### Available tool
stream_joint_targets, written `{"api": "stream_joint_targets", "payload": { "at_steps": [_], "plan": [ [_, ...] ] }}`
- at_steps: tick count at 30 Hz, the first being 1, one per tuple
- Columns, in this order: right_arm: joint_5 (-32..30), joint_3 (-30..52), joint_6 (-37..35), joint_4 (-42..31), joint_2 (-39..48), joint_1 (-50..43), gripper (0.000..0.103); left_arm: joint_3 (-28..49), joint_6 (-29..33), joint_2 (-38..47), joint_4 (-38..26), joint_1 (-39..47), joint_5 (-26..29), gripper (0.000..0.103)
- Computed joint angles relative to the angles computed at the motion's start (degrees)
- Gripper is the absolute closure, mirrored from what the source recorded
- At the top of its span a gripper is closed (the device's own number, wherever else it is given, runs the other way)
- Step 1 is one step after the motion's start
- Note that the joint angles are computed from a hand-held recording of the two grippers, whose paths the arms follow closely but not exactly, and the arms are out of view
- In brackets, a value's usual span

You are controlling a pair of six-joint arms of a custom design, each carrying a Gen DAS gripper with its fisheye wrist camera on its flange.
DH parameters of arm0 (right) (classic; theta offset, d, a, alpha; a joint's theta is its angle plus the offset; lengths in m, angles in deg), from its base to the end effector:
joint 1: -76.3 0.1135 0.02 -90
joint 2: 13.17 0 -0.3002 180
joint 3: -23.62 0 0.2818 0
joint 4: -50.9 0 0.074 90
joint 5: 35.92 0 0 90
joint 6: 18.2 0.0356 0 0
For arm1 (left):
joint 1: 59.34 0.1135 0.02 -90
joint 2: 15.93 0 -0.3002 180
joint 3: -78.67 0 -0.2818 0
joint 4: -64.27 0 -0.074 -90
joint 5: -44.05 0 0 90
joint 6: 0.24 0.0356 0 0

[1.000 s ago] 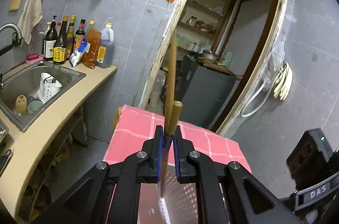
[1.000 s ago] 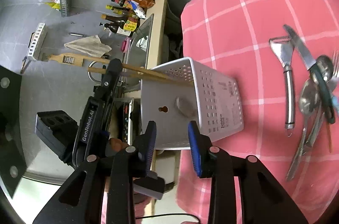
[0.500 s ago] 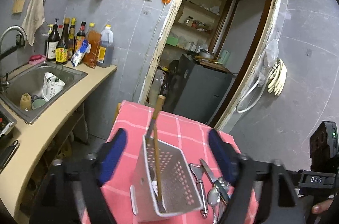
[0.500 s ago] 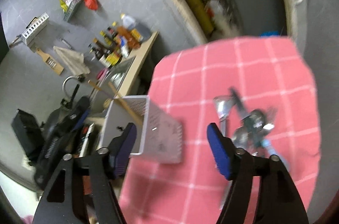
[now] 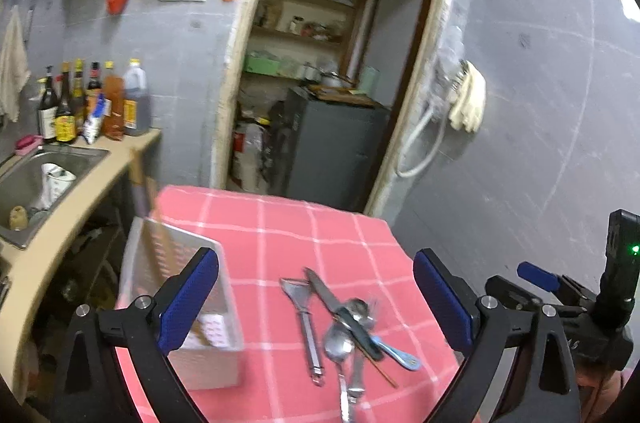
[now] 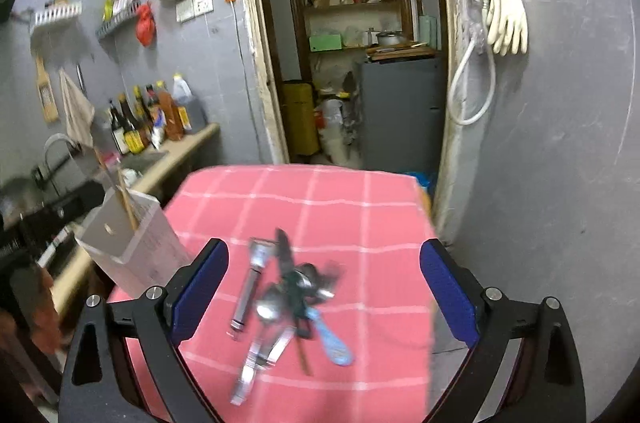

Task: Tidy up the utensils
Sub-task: 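Move both tools back over the utensil pile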

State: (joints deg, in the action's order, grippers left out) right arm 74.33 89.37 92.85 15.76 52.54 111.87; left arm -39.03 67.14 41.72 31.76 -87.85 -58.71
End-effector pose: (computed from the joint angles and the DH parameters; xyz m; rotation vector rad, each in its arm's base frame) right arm 0.2237 0.1448 0.3256 -0.0734 2.1454 0.1905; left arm 0.2114 -0.1059 0.3391 -0.0327 2.0597 -0.3271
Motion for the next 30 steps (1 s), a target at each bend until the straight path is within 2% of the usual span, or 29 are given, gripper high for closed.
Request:
{"api": "stream_joint_targets", "payload": {
  "at_steps": [5,11,19,21,23,24,26,30],
  "plan": [
    [-3.9,-1.6,-1.2,-2.0,-1.0,-5.0,0.009,1.4,-1.7,5.5,0.3,-4.3,-1.8,0.005],
    [-12.7,-5.0,-5.4,1.3,1.9,-11.6,0.009,4.0,-4.9,13.7,-1.3,-6.4,-3.5,0.005],
    [-27.2,-6.8,-12.0,9.6,12.6,-18.6,0.009,9.0,-10.1,25.6,-5.1,-5.1,-3.8,0.005],
    [-30.6,-6.2,-12.9,12.4,16.6,-19.5,0.011,10.5,-11.0,28.5,-5.9,-4.5,-3.7,0.009],
    [-32.9,-5.2,-13.5,14.1,19.6,-19.8,0.028,11.9,-11.4,30.9,-6.2,-3.8,-3.0,0.019],
    [-34.3,-3.7,-14.2,14.7,22.4,-20.0,0.031,12.7,-11.6,32.1,-6.7,-3.4,-2.8,0.022],
    [-36.3,-1.9,-14.7,15.3,25.7,-20.3,0.042,14.1,-12.0,34.7,-7.0,-2.4,-1.8,0.032],
    [-40.2,2.4,-15.5,16.5,32.5,-20.7,0.056,17.0,-12.4,39.5,-8.1,-0.4,-0.2,0.046]
  ]
}}
